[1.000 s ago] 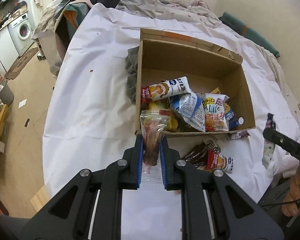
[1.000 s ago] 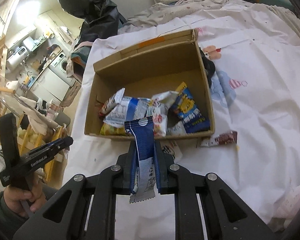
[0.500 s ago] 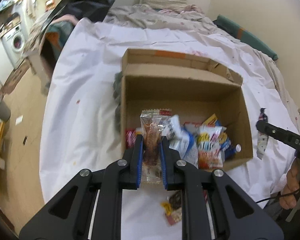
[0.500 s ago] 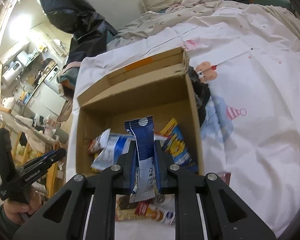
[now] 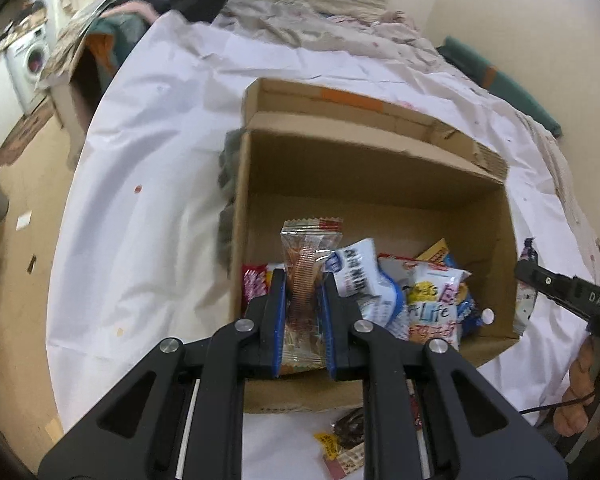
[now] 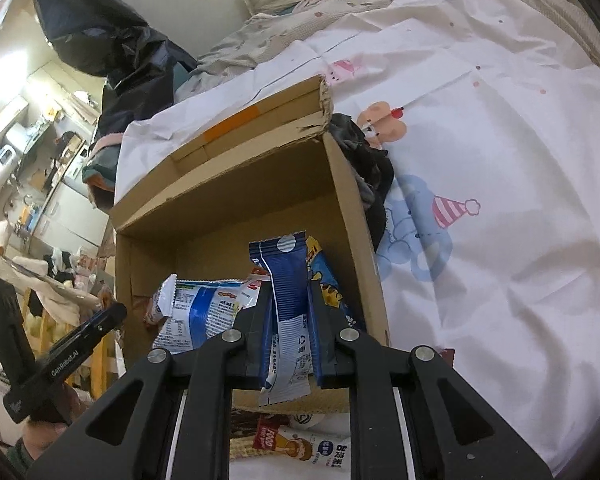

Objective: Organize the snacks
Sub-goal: 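Carry both packets over the box and open both tools to drop them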

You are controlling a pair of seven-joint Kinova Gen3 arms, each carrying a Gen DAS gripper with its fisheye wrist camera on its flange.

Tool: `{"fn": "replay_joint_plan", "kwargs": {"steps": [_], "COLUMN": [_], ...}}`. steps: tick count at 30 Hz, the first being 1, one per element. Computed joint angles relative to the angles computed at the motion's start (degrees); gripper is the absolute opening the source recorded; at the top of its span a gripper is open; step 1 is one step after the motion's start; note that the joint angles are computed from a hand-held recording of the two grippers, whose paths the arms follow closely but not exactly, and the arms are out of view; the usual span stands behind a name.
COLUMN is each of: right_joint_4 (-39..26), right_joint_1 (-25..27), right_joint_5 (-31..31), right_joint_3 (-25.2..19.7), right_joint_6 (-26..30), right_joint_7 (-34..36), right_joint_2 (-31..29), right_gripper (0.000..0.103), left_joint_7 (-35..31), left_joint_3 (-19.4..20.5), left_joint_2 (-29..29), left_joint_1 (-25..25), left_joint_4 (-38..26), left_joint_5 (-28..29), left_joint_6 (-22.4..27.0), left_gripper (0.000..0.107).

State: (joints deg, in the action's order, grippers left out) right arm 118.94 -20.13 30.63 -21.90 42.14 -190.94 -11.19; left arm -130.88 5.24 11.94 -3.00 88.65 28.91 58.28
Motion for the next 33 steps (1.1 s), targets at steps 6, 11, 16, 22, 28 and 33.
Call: {"fn": "replay_joint_plan", "kwargs": {"steps": [6,11,16,22,28,33], "right_joint_4": [0.34,-0.34,-0.48,0.03,-0.99,-1.35], "right_joint_1": [-0.39,-1.02,-1.87,-2.06,-2.22,-3.5], "right_joint_5": [-2.13,-2.28,-3.16,-3.11,-1.46,0.18], "right_joint_3": [1.66,1.6,2.48,2.6,1.12,1.29], "right_joint_6": [-1.87,0.09,0.47,-0.3,2.12,1.58], "right_joint_7": [2.42,2.86,3.14,2.59,0.99,1.2], "right_joint_2": [1.18,2.18,2.82,2.37,3.22,3.27], "right_gripper": [0.017,0.017,0.02,0.02,0.057,0.079], "left_joint_7": [3.19,2.75,2.82,2.71,0.76,-0.16], "left_joint_3": [-0.36,-0.11,-0.07,0.02,0.56,-0.26], "left_joint_2": [0.36,0.0,0.03,-0.19,-1.06,-4.62], "left_joint_1": [1.43,0.49,0.63,1.3,0.85,2.22], "left_joint_4": [-0.22,-0.43,-0.24,0.34,1.2,4.31], "left_joint_5": [-3.52,-2.35,-2.37,-3.59,-2.88,-3.22], "left_joint_6": [-0.36,0.19,0.23,-0.2,0.0,-4.75], "left_gripper": [0.014,0.015,0.015,0.016,0.057,0.085]}}
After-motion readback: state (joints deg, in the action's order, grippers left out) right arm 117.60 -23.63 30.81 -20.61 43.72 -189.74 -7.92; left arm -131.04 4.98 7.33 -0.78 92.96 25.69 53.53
